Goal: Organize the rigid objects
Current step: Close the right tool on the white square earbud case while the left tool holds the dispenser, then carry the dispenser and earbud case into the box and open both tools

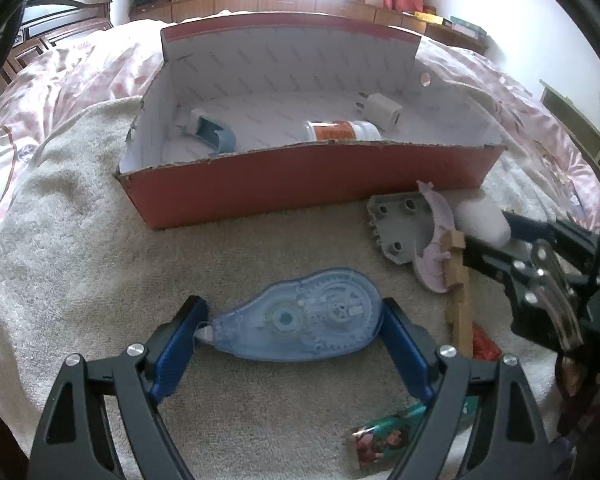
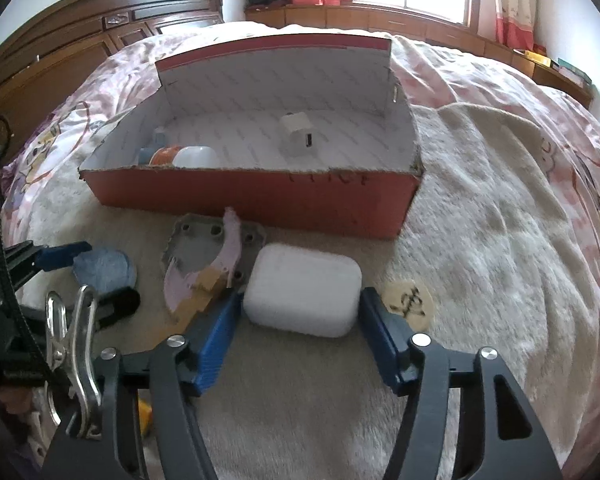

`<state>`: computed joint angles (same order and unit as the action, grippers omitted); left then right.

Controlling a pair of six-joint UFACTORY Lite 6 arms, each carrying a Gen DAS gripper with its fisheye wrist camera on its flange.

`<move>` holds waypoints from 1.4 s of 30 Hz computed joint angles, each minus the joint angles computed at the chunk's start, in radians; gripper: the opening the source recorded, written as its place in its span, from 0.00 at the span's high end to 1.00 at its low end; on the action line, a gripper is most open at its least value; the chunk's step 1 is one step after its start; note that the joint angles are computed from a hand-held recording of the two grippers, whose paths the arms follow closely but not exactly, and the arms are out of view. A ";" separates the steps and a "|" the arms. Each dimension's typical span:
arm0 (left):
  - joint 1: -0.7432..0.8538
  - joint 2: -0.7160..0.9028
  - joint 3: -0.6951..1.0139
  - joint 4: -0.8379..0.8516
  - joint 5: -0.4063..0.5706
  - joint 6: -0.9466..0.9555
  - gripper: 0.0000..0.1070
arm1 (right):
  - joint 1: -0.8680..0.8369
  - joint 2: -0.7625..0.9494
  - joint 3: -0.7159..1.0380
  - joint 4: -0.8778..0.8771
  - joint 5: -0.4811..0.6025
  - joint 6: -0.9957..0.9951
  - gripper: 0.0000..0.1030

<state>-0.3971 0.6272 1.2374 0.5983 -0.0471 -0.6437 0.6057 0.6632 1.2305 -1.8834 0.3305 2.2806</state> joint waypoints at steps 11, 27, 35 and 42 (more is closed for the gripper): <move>-0.008 0.006 -0.004 -0.445 -0.011 0.441 0.16 | 0.003 0.053 0.048 -0.010 0.011 0.001 0.31; -0.008 -0.003 -0.018 -0.480 -0.032 0.464 0.17 | -0.016 0.003 -0.040 -0.229 0.029 0.278 0.44; 0.008 -0.018 -0.028 -0.410 -0.064 0.372 0.17 | -0.012 -0.006 -0.062 -0.263 0.054 0.331 0.44; 0.006 -0.059 -0.048 -0.663 -0.124 0.619 0.17 | -0.012 -0.053 -0.124 -0.325 0.111 0.436 0.44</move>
